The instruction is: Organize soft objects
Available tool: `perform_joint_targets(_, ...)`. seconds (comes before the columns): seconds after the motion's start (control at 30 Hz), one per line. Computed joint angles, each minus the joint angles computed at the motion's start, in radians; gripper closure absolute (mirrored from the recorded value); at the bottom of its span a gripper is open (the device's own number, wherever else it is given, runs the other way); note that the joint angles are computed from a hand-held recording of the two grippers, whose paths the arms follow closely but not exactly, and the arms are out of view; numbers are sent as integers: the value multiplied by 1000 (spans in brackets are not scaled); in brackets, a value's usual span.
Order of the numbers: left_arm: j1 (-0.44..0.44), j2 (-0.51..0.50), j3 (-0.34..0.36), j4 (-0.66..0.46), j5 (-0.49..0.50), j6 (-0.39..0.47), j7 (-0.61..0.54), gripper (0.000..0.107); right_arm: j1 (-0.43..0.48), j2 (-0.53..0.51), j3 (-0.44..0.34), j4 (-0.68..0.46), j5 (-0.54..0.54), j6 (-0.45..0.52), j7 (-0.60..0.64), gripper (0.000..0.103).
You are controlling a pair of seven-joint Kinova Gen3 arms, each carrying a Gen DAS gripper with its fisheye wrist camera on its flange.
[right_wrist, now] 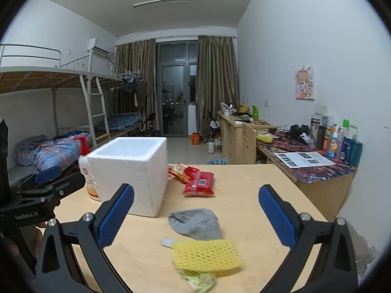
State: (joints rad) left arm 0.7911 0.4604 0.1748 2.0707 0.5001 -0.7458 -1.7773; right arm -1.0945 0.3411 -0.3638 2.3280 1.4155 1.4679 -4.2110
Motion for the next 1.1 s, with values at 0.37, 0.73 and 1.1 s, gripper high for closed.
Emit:
perform_joint_targets(0.37, -10, 72, 16, -49, -137, 22, 26, 5, -44, 68, -13, 42, -53, -16, -34, 0)
perform_joint_targets(0.73, -20, 100, 9, -145, -206, 174, 46, 5, -14, 53, -11, 81, -26, -104, -58, 0)
perform_joint_targets(1.1, 8, 149, -35, -327, -260, 413, 61, 5, 57, 23, -24, 150, 61, -219, -86, 0)
